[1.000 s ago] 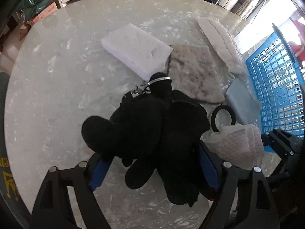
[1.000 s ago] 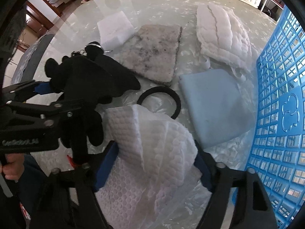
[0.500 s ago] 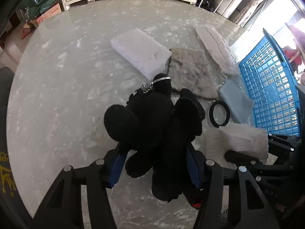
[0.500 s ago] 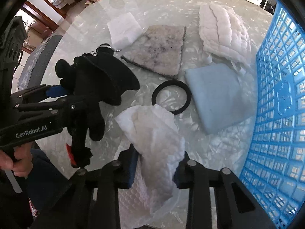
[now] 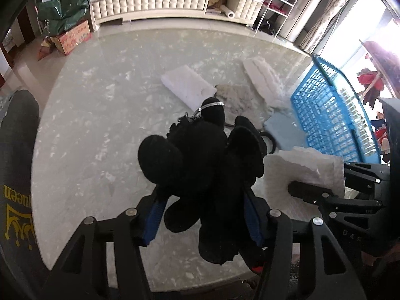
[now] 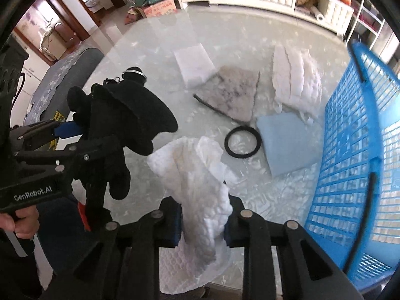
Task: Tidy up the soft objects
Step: 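Grasp the plush toy with the left tool while the right tool grasps and lifts the white pad, then carry the white pad into the blue basket and open the right tool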
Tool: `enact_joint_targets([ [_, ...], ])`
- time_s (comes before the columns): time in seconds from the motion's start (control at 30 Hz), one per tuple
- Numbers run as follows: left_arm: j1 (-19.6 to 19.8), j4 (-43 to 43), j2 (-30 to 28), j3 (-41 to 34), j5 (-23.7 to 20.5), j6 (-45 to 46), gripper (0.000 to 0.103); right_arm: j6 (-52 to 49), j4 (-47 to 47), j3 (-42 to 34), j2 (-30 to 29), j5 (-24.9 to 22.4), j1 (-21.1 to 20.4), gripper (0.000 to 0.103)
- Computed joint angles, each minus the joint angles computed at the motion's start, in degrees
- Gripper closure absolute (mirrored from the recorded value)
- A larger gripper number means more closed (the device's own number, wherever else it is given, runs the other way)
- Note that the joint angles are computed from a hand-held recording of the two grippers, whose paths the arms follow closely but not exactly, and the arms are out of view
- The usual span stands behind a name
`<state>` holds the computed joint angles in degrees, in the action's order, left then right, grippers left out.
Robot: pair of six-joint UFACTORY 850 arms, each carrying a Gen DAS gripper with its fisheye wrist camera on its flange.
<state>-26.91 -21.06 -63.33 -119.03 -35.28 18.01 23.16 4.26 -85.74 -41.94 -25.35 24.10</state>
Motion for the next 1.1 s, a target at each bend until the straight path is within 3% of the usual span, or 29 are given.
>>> enact_joint_targets([
  [0.5, -2.01, -3.31, 10.45, 12.83, 9.35, 2.8, 0.048, 11.64, -16.27, 8.64, 10.16, 4.72, 1.18, 0.08],
  [0.77, -3.47, -2.88, 11.44, 12.84, 10.87, 3.37, 0.048, 11.69, -17.87, 12.31, 14.06, 6.51, 0.25, 0.08],
  [1.1, -4.03, -3.87, 10.33, 10.59, 11.63, 4.52, 0.048, 15.67, -26.99, 17.08, 20.35, 5.9, -2.79, 0.08],
])
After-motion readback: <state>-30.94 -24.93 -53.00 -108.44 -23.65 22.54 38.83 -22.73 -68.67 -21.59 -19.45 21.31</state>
